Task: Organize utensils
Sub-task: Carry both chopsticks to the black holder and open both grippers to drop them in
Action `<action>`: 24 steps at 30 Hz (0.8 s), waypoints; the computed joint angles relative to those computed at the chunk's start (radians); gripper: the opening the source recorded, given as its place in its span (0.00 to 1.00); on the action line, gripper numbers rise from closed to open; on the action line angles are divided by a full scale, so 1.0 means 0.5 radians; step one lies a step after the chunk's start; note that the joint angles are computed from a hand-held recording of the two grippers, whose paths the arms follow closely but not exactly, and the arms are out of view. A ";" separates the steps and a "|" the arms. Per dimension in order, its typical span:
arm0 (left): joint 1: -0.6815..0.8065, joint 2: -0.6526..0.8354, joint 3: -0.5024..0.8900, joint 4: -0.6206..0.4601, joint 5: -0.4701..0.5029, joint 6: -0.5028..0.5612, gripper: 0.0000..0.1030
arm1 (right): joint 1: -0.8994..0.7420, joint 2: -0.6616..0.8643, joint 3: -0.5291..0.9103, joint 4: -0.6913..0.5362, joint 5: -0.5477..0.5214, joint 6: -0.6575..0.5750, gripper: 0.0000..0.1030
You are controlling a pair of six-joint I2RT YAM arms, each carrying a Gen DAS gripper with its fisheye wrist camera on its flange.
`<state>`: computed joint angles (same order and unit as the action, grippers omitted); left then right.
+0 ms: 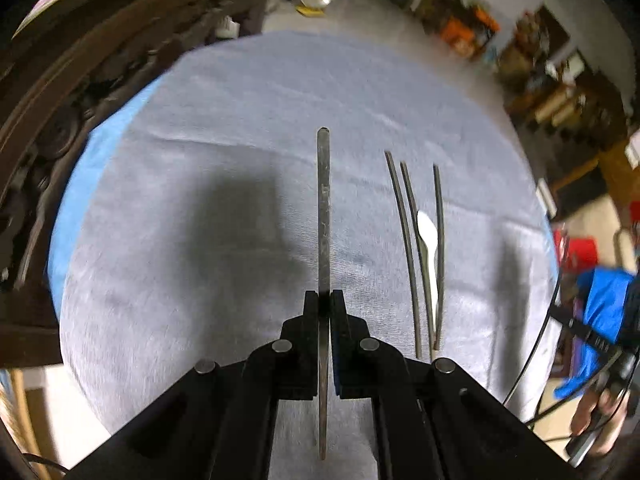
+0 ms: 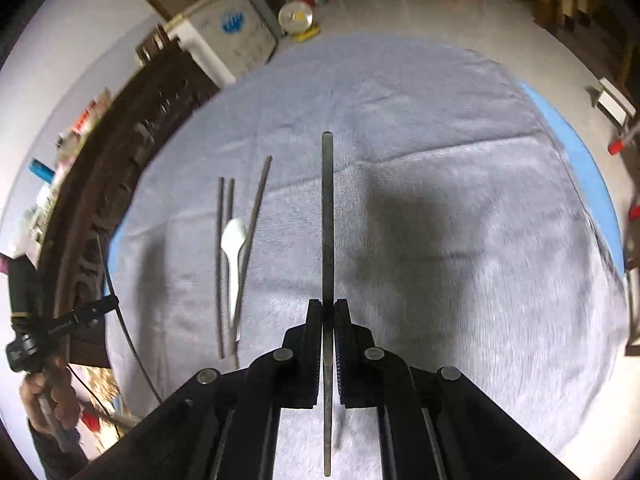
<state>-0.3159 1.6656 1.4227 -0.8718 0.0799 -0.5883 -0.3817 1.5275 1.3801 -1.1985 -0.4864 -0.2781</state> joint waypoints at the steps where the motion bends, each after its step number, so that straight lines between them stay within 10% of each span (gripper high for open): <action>1: -0.010 -0.069 -0.067 0.037 -0.008 -0.044 0.05 | -0.030 -0.051 -0.046 0.013 -0.040 0.010 0.07; 15: -0.022 -0.735 -0.415 0.357 -0.111 -0.382 0.05 | -0.506 -0.663 -0.217 -0.170 -0.670 0.065 0.07; 24: -0.384 -0.989 -0.467 0.509 -0.554 -0.528 0.05 | -0.444 -1.079 -0.317 0.036 -0.910 0.445 0.07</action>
<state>-0.5080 1.1711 1.1892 -0.6171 -0.1972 -0.8525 -0.6039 0.9881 1.2217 -1.1806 -0.9413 -0.0558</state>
